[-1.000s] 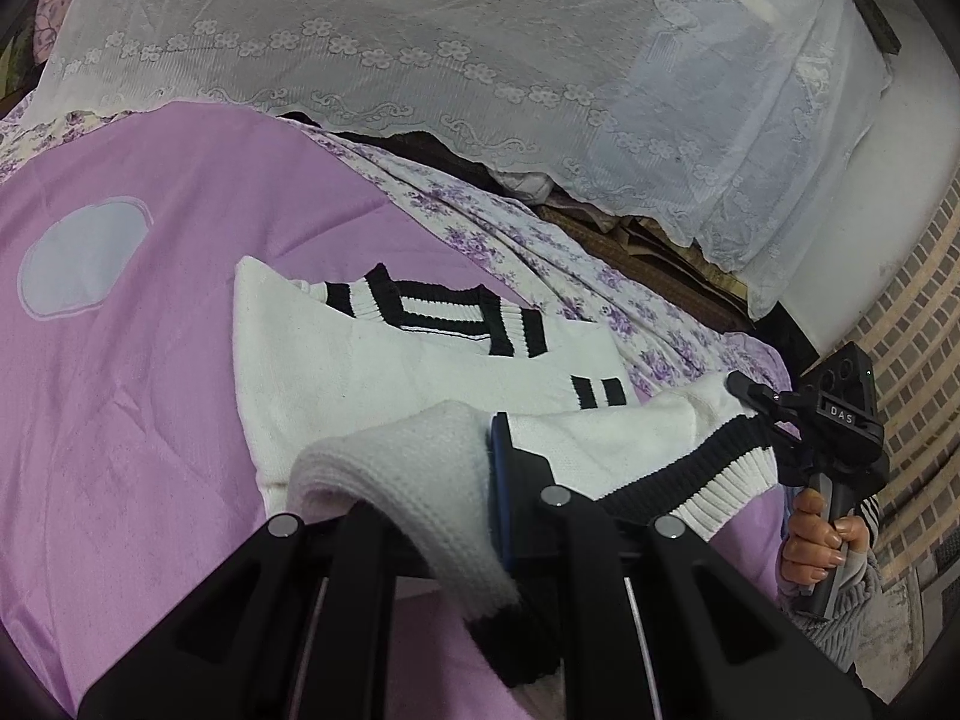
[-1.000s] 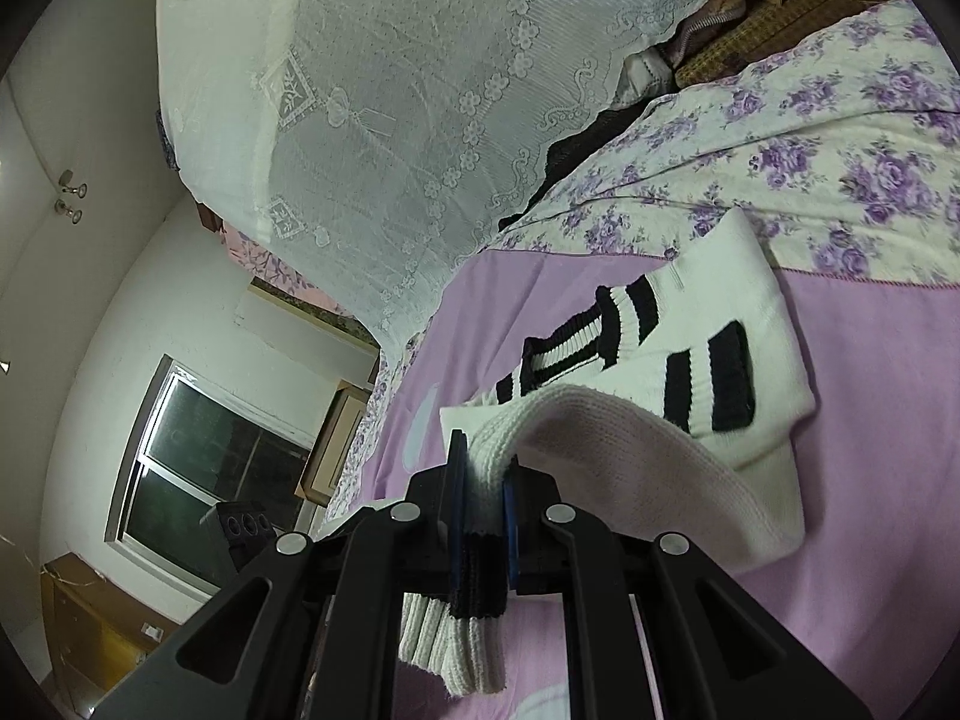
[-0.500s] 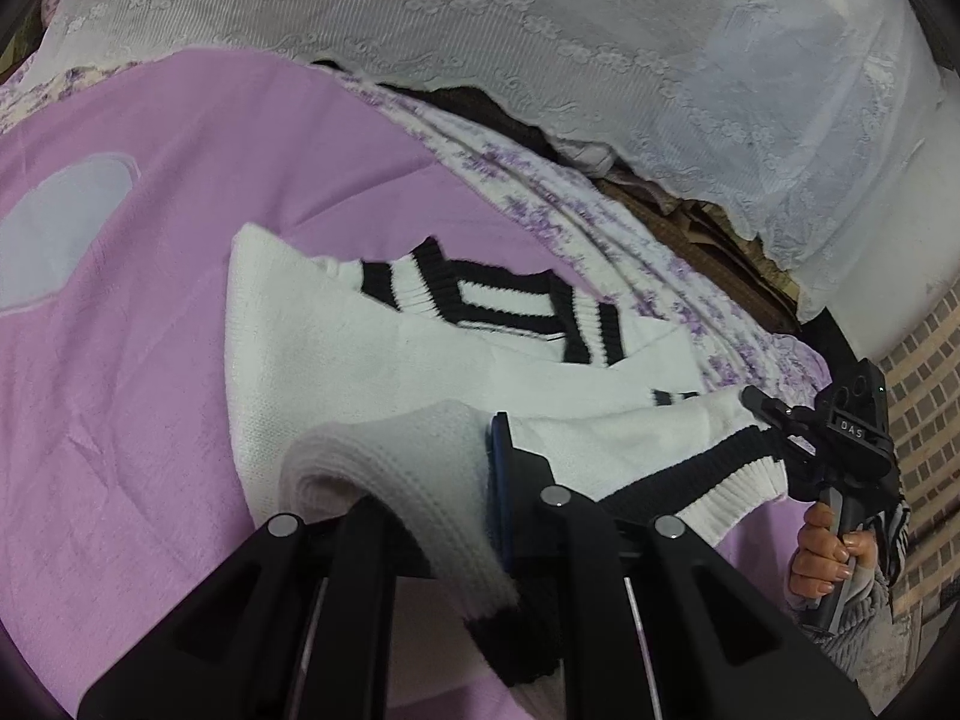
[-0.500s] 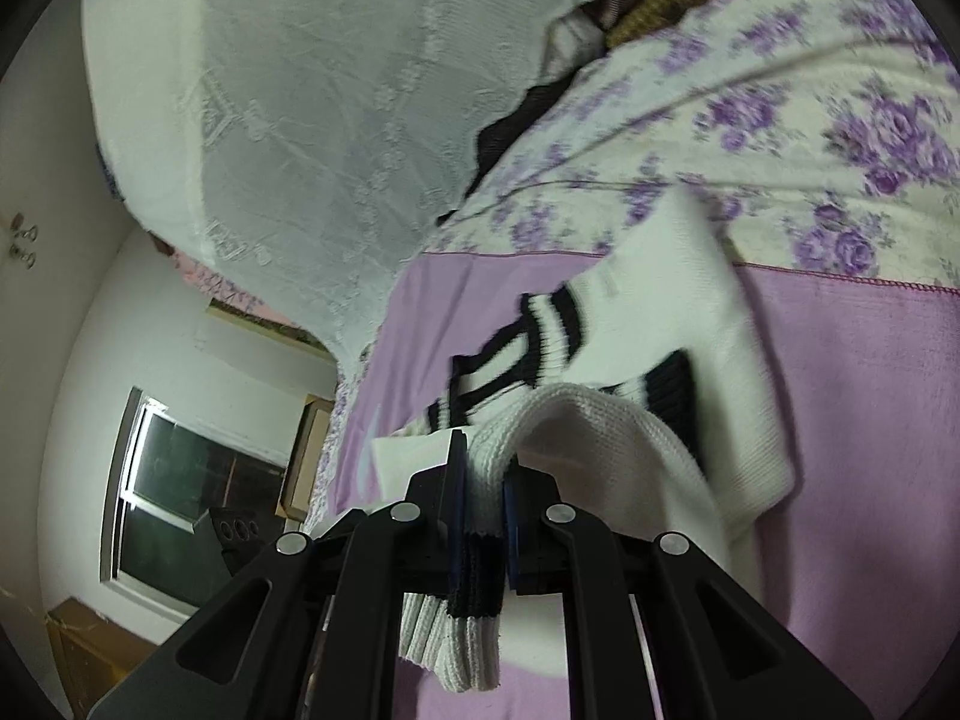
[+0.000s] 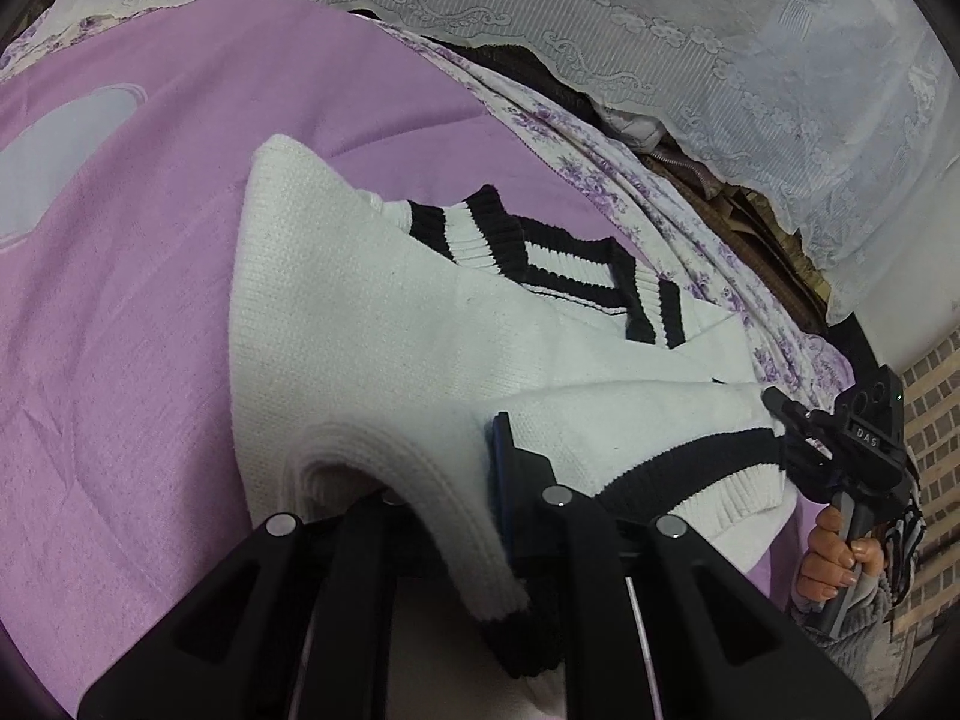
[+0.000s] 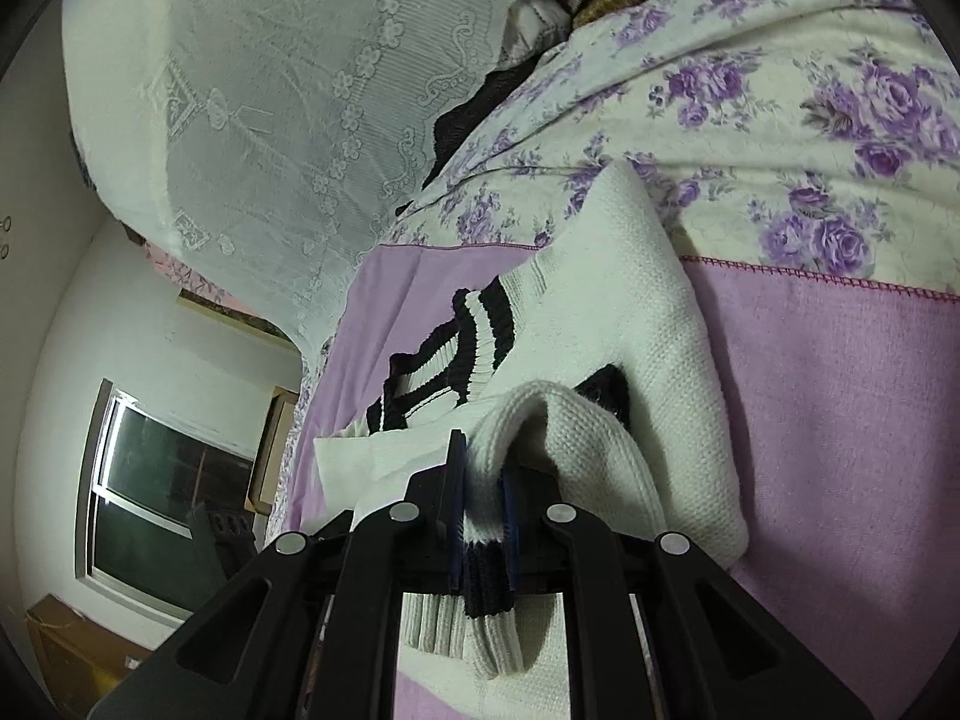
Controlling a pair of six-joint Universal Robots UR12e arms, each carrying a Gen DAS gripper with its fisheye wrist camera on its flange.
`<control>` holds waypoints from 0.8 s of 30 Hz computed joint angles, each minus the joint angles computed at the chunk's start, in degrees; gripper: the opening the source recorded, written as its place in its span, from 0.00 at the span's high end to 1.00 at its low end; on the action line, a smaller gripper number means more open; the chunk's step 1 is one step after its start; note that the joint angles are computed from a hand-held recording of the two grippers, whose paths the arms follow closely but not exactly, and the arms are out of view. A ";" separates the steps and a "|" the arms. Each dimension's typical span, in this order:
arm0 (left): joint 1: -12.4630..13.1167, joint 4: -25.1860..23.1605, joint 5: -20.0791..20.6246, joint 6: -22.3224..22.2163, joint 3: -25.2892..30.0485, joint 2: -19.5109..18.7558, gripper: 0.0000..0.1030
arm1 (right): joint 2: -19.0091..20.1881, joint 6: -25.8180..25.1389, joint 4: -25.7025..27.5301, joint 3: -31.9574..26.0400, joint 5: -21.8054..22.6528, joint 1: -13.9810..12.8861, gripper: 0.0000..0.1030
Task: Fold small clothes
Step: 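Lay the hem near the collar and open both tools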
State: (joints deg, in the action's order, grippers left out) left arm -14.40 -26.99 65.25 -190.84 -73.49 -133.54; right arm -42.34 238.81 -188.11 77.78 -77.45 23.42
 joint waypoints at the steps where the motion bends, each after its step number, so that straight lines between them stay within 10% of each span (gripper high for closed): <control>1: 0.16 0.89 -0.25 -0.42 -0.70 0.39 0.86 | -0.22 0.01 -0.85 0.46 -0.12 0.00 0.83; 10: 1.56 9.82 0.40 -5.03 -7.37 4.16 0.69 | -4.70 -6.23 -0.99 5.63 -8.58 1.96 0.74; 24: -1.21 11.73 14.17 5.83 -14.15 8.48 0.52 | -7.22 -22.00 14.65 6.01 -23.84 6.77 0.74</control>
